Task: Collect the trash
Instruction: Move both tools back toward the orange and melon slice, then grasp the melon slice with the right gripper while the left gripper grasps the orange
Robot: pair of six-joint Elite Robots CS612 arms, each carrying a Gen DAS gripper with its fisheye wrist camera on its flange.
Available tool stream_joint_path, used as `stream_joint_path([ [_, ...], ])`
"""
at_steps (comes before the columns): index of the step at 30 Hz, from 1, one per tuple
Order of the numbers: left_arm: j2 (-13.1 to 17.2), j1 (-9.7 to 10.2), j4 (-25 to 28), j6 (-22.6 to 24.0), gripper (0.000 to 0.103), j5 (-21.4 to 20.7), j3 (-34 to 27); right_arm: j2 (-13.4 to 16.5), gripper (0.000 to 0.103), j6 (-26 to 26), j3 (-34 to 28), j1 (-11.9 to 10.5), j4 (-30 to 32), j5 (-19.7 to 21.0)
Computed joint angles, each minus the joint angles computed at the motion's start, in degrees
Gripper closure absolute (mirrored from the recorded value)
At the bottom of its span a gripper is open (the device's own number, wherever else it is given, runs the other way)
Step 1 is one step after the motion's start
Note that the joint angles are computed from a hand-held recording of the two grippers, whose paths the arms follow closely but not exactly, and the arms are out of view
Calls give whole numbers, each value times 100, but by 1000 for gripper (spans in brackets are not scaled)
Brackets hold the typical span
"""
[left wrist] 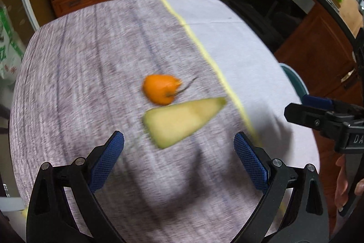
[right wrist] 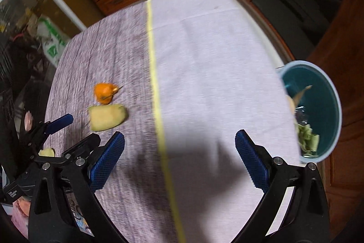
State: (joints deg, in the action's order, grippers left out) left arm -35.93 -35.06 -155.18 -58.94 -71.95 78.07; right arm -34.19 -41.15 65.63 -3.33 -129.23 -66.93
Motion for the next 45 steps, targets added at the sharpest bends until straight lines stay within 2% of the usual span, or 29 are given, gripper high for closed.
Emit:
stream_joint_path([
  [11,-119,86,-456,108,6,-114,493,74,10,-39,174,289,-106,-59],
  [18,-149,162,-715,39,6,-201,674,156,37,-172,252,421,-385,-108],
  [24,-163,211,-861,-9,6,-249,771,185,47,-190,329,466,-589,87],
  [26,-147,229,-883,-24,6,-281,770,175,55,-245,343,473,-553,213],
  [27,-143,237,-889,-28,6,-286,771,158,63,-279,375,481,-589,247],
  [29,-128,251,-899,-48,6,-310,756,103,72,-277,512,512,-954,138],
  [31,-115,262,-919,-29,6,-324,732,104,82,-206,449,489,-799,201],
  [32,-102,263,-895,-17,6,-314,695,102,84,-170,395,471,-664,237],
  [37,6,287,-818,179,6,-295,424,47,90,55,357,402,-958,258],
  [45,316,359,-507,606,6,-408,-238,153,91,486,11,261,-1262,182],
])
